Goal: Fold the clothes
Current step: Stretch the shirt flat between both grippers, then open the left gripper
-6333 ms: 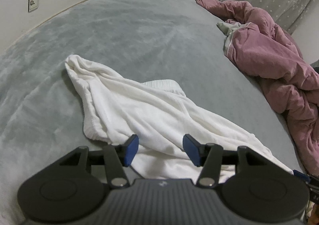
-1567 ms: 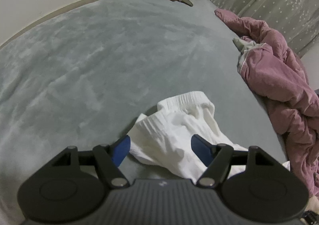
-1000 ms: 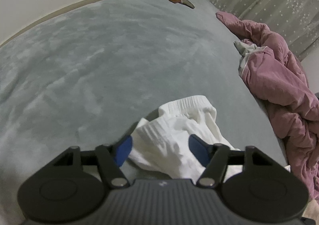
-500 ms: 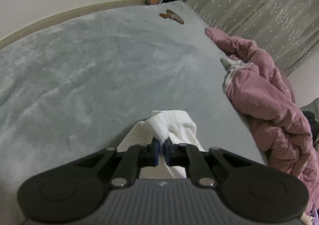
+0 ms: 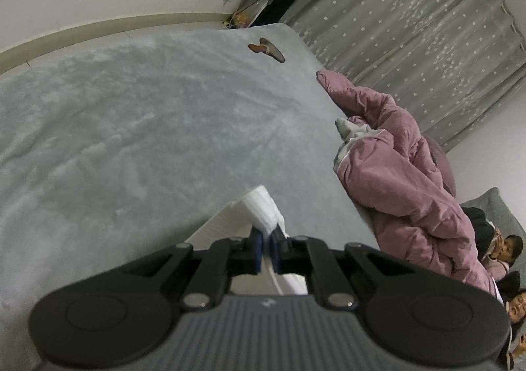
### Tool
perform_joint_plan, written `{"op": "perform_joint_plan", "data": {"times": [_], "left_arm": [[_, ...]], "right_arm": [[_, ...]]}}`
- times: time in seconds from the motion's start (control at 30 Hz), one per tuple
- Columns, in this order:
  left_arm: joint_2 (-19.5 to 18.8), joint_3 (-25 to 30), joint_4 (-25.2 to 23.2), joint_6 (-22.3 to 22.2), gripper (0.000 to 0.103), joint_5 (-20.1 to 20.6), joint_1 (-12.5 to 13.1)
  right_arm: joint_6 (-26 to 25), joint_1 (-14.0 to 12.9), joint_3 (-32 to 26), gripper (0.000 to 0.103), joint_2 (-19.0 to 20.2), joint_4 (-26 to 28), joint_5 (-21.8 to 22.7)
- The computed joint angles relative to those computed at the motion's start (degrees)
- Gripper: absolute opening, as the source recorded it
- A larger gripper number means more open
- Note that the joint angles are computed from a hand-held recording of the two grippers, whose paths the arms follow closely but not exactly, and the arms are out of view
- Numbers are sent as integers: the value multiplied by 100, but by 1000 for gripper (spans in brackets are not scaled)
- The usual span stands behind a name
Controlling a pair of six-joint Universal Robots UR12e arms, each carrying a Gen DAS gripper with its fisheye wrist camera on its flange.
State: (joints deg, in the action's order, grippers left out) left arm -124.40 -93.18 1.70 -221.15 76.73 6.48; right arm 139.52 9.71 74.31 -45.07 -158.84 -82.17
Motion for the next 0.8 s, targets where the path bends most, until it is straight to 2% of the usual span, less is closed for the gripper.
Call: {"op": "perform_joint_plan", "data": {"times": [0.03, 0.07, 0.13, 0.3, 0.57, 0.67, 0.8], "left_arm": [[16, -23, 10, 9, 6, 5, 6], [31, -48, 20, 18, 6, 10, 12], [63, -96, 39, 36, 6, 19, 24], [178, -260, 51, 162, 6, -21, 59], [373, -525, -306, 546, 6, -22, 45], [452, -657, -314, 602, 6, 10, 56], [590, -857, -371, 901, 6, 146, 58]], "right_arm": [[28, 3, -21, 9, 9, 18, -1], [42, 9, -34, 5, 15, 15, -30], [48, 16, -37, 4, 10, -6, -58], [-12, -74, 149, 4, -184, -80, 282], [-442, -193, 448, 3, -429, 180, 644], [-603, -223, 556, 3, -514, 214, 938], [-836, -325, 746, 3, -657, 323, 1422]]}}
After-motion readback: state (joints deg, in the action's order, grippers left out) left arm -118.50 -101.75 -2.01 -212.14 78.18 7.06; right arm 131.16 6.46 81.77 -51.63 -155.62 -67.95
